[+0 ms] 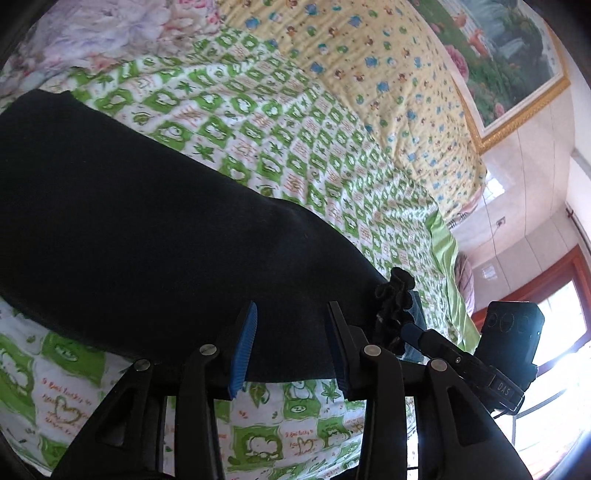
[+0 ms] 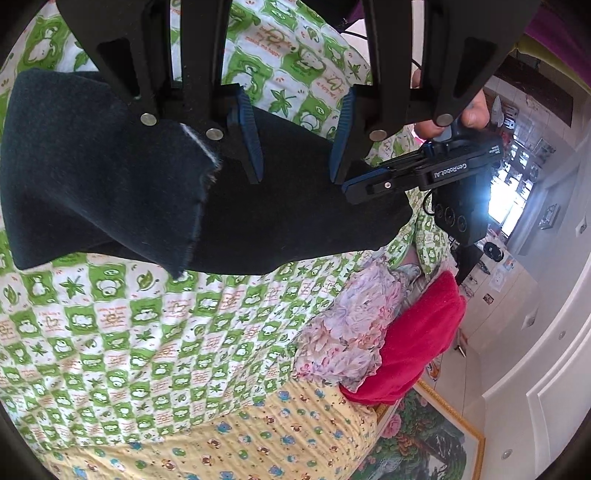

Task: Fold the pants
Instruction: 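Grasp the folded pants end with the left gripper beside the right gripper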

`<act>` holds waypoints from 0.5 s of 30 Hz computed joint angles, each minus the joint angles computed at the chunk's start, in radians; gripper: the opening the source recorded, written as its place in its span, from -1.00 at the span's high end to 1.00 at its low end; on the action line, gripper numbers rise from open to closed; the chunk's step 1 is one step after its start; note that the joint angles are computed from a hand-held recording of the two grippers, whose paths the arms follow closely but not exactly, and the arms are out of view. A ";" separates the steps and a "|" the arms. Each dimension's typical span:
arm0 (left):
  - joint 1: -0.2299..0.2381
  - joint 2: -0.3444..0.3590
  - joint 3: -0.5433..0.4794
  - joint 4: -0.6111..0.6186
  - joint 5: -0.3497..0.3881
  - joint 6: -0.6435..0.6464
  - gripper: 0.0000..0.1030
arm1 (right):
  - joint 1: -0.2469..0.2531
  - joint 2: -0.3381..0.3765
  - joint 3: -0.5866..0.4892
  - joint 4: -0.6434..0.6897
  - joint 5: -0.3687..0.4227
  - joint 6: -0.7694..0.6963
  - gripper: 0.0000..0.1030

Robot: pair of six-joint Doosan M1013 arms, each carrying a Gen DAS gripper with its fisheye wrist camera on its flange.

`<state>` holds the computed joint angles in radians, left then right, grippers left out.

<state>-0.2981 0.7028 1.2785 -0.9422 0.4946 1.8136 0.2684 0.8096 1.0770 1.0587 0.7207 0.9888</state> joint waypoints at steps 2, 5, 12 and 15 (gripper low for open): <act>0.004 -0.017 0.028 0.017 -0.026 -0.022 0.20 | 0.003 0.008 -0.016 -0.010 0.013 0.005 0.22; 0.009 -0.043 0.071 0.028 -0.063 -0.051 0.16 | 0.010 0.024 -0.047 -0.029 0.035 0.020 0.22; 0.016 -0.100 0.160 0.117 -0.166 -0.173 0.16 | 0.027 0.060 -0.118 -0.067 0.080 0.043 0.20; 0.017 -0.118 0.189 0.184 -0.199 -0.254 0.16 | 0.033 0.081 -0.159 -0.088 0.108 0.060 0.12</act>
